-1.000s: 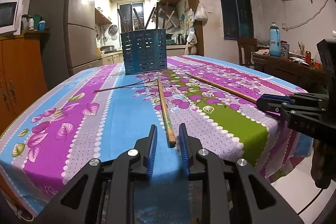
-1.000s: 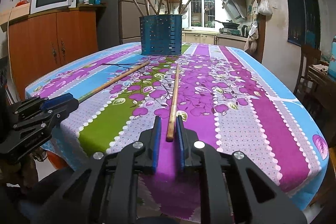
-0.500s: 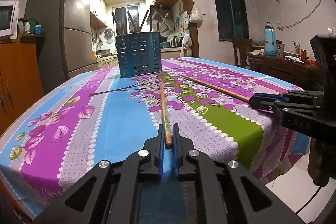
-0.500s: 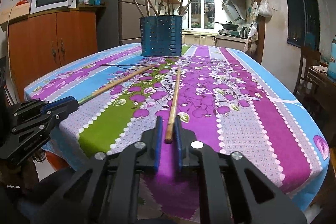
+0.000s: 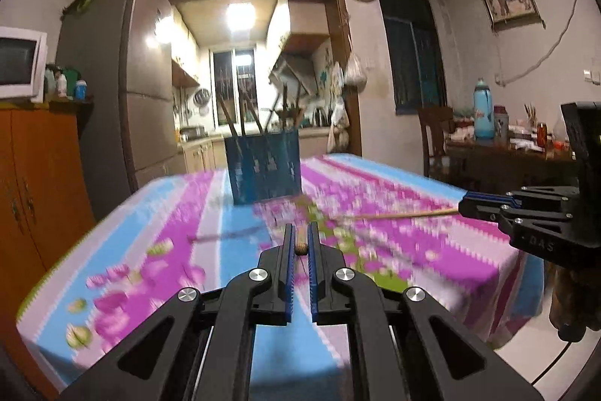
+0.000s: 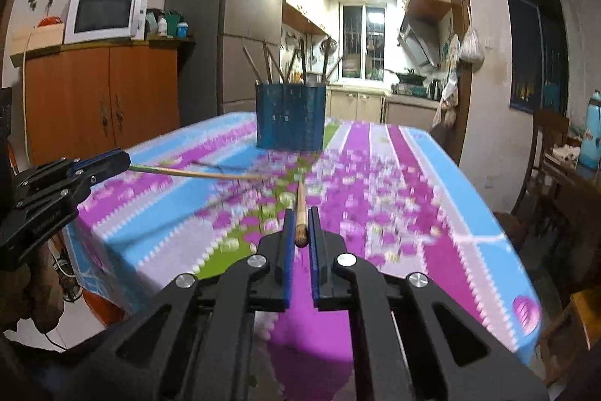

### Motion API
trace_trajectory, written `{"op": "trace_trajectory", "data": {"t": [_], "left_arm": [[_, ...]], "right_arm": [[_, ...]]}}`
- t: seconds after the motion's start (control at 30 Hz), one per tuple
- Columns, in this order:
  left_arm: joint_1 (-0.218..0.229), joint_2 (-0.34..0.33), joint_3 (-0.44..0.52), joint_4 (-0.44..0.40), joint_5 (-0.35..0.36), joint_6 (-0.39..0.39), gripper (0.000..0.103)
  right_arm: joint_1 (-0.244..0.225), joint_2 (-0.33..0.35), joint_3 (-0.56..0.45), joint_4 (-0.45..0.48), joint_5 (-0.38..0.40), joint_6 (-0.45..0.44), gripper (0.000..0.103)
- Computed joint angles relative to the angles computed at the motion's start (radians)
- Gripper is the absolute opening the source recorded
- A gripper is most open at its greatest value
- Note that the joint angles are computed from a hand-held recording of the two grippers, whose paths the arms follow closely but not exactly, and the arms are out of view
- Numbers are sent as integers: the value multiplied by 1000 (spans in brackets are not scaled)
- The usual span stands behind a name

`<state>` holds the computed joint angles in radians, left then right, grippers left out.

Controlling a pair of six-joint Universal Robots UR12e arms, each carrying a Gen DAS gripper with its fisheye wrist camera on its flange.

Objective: Organize utensils
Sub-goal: 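Lift and carry the right gripper's chopstick over the holder while the left gripper carries its chopstick there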

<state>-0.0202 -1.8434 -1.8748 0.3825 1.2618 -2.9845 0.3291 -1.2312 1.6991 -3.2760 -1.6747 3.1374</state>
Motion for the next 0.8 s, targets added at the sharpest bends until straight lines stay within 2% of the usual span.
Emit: {"op": "trace_trajectory", "data": {"t": [0.33,0.5,0.57,0.8], "left_arm": [[13,-5,106,-11,-49,-19,8],[14,-26,187,-113,-67,-32,8],[12,-37,226,-169,-69,-26,8],[9,-62,319,-278,-76,3,8]], "right_arm": [[-12,-4,-101,-10,52,-93,5],[-31,8,-155,44,94,-76,5],[-43,12,-179,86,119,-53,5],[-64,40,-279,222,175,-40,5]]}}
